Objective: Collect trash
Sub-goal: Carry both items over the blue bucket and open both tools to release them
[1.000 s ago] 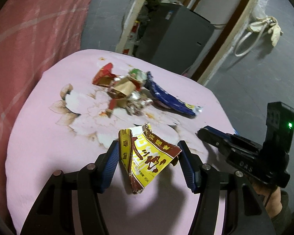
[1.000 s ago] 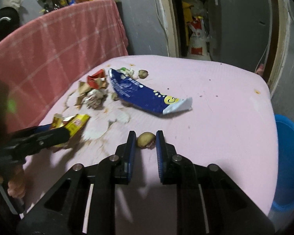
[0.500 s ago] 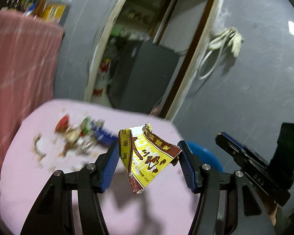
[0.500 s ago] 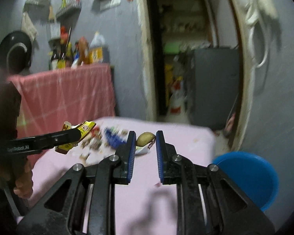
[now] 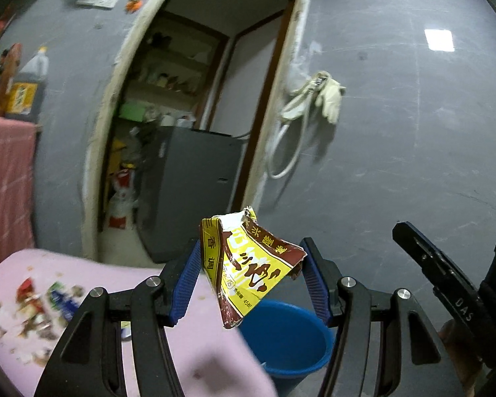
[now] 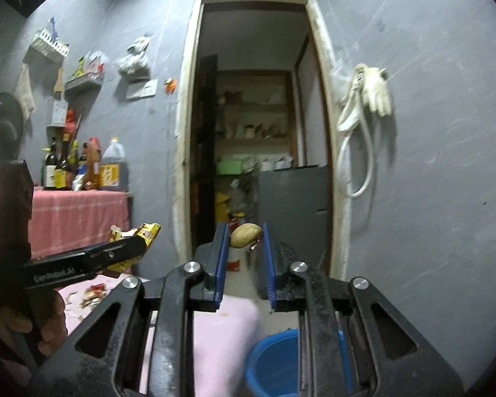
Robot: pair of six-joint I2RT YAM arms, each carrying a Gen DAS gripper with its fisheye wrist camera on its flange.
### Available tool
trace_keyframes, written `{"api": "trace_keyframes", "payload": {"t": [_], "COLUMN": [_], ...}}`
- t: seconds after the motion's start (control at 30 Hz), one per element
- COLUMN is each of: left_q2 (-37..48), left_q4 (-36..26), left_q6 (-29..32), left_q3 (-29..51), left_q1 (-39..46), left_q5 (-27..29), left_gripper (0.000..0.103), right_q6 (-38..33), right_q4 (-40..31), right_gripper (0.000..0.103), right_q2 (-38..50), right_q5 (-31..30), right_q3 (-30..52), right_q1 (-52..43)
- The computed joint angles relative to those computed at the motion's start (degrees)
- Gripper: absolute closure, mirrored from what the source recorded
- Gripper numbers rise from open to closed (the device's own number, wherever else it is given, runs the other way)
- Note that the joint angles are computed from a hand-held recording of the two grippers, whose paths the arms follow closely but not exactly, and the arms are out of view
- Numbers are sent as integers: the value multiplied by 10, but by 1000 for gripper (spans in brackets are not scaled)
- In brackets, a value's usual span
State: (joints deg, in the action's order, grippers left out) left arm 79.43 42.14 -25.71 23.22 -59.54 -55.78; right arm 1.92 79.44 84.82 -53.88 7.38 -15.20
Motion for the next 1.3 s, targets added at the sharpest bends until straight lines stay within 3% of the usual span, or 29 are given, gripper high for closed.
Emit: {"api": "trace_keyframes", "payload": {"t": [0.13, 0.27, 0.77, 1.1, 1.3], "left_q2": [76, 145, 332, 403, 413], "left_q4": [29, 4, -201, -243, -258], "left_q6": [23, 7, -147, -192, -190], "left_q3": [56, 118, 318, 378, 389], "left_q1": [37, 73, 200, 252, 252], "left_q5": [58, 120, 360, 444, 449], "left_gripper": [49, 49, 48, 47, 46], "right_q6": [6, -10, -107, -134, -134], "right_q4": [31, 9, -232, -339, -373], "right_gripper": [83, 83, 82, 81, 79], "right_q2": [57, 111, 309, 379, 400], "right_q5": [-11, -2, 53, 85, 93], "right_q3": [31, 70, 242, 319, 347], "right_q1": [-38, -50, -46, -31, -28]}}
